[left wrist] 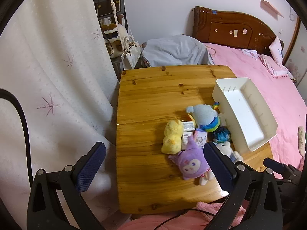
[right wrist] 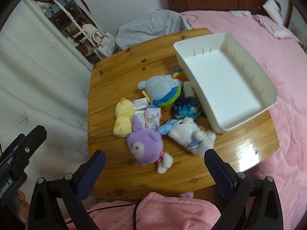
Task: Organize objects
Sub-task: 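Move both grippers toward the pile of plush toys on the table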
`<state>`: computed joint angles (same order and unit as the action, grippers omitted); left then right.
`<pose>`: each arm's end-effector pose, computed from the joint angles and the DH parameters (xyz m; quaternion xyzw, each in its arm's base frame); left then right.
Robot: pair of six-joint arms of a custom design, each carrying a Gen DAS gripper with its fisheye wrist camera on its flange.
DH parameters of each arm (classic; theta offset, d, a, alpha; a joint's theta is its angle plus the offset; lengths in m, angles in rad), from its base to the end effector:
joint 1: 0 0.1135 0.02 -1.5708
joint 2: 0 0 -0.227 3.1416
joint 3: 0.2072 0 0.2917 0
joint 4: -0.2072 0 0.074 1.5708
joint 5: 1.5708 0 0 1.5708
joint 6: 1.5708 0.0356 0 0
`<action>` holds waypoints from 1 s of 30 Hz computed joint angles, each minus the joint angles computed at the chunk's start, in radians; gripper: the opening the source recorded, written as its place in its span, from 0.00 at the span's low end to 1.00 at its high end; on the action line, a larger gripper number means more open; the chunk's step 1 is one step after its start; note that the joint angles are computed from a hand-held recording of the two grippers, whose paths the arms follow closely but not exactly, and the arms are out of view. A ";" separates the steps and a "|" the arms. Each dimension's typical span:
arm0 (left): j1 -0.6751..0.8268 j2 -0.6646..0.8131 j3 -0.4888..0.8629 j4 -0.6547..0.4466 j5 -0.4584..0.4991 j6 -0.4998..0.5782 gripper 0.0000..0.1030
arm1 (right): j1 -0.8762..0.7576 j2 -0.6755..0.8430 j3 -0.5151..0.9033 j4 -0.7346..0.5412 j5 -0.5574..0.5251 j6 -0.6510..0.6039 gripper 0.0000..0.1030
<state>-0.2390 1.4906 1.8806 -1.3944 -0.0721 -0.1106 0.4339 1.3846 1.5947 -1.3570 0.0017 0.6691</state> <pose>0.2938 -0.0690 0.4114 0.0515 0.9582 -0.0145 0.2810 0.2629 0.1217 0.3549 0.1149 0.9708 0.1095 0.1796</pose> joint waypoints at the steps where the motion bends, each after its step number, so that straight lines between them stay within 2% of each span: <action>1: 0.017 0.002 0.004 -0.005 0.015 0.019 0.98 | 0.014 0.003 0.005 -0.003 0.006 0.022 1.00; 10: 0.151 0.024 0.021 -0.015 0.177 0.201 0.98 | 0.168 0.011 0.017 -0.021 0.090 0.233 1.00; 13: 0.180 0.088 0.082 -0.062 0.228 0.268 0.98 | 0.210 0.022 0.028 -0.037 0.124 0.296 0.99; 22: 0.189 0.190 0.131 -0.110 0.218 0.399 0.98 | 0.276 0.048 0.030 -0.034 0.142 0.418 0.96; 30: 0.184 0.351 0.256 -0.155 0.223 0.436 0.98 | 0.280 0.080 0.009 0.003 0.123 0.427 0.93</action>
<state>-0.0554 1.8415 2.1369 -1.5491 0.1508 0.3254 0.7137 1.4647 1.6037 -1.3537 0.1243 1.0963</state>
